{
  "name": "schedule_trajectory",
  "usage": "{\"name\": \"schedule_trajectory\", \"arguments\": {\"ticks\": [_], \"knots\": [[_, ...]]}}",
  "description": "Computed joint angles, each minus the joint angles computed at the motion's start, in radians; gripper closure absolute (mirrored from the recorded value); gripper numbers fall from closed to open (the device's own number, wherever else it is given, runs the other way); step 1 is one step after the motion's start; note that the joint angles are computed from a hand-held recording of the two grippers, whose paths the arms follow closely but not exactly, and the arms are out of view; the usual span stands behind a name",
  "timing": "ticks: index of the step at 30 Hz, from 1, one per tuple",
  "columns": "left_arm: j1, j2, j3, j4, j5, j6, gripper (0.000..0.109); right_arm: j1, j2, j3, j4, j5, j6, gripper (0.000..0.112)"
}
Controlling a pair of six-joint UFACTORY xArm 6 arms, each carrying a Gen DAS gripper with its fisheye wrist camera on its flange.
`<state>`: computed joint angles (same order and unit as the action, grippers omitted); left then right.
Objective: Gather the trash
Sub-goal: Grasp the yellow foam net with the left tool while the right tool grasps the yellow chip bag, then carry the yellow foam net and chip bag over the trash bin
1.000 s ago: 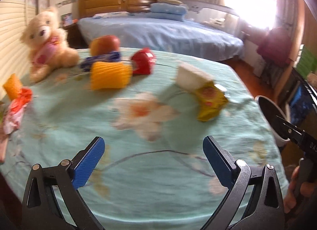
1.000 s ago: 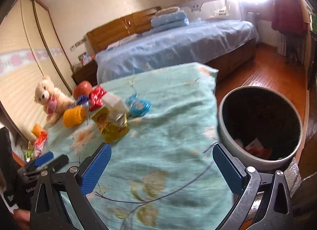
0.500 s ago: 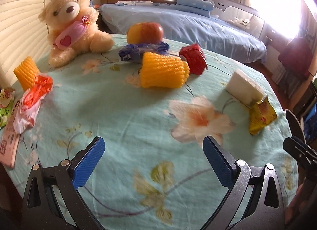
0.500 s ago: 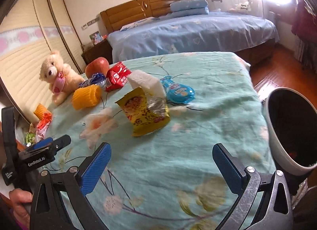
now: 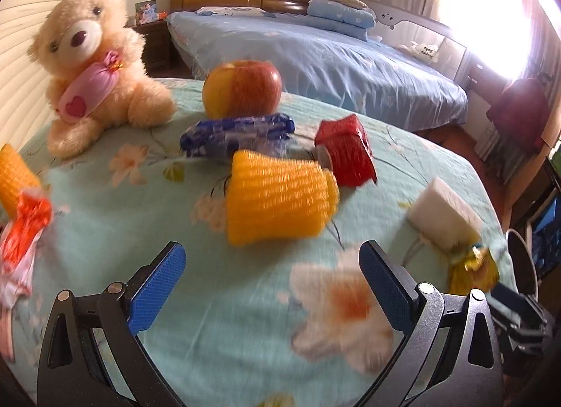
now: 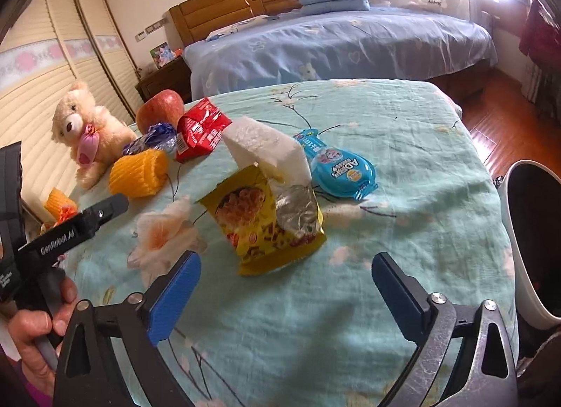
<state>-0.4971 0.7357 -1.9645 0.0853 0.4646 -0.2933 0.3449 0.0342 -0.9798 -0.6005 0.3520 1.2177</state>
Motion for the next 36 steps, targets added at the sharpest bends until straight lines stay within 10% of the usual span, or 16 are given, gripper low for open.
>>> {"name": "schedule_trajectory", "arguments": {"ticks": [4, 8, 13, 36], "knots": [[0.002, 0.066, -0.094, -0.011, 0.032, 0.017, 0.019, -0.007, 0.027, -0.018, 0.044, -0.012, -0.031, 0.039], [0.0, 0.114, -0.173, -0.137, 0.112, 0.145, 0.091, -0.011, 0.034, -0.017, 0.056, -0.037, -0.051, 0.076], [-0.01, 0.028, -0.032, -0.145, 0.015, 0.18, 0.097, -0.012, 0.02, 0.011, 0.075, -0.075, -0.067, 0.103], [-0.135, -0.242, 0.359, -0.404, -0.123, 0.45, 0.099, -0.024, -0.225, 0.233, -0.045, -0.062, 0.073, 0.107]]}}
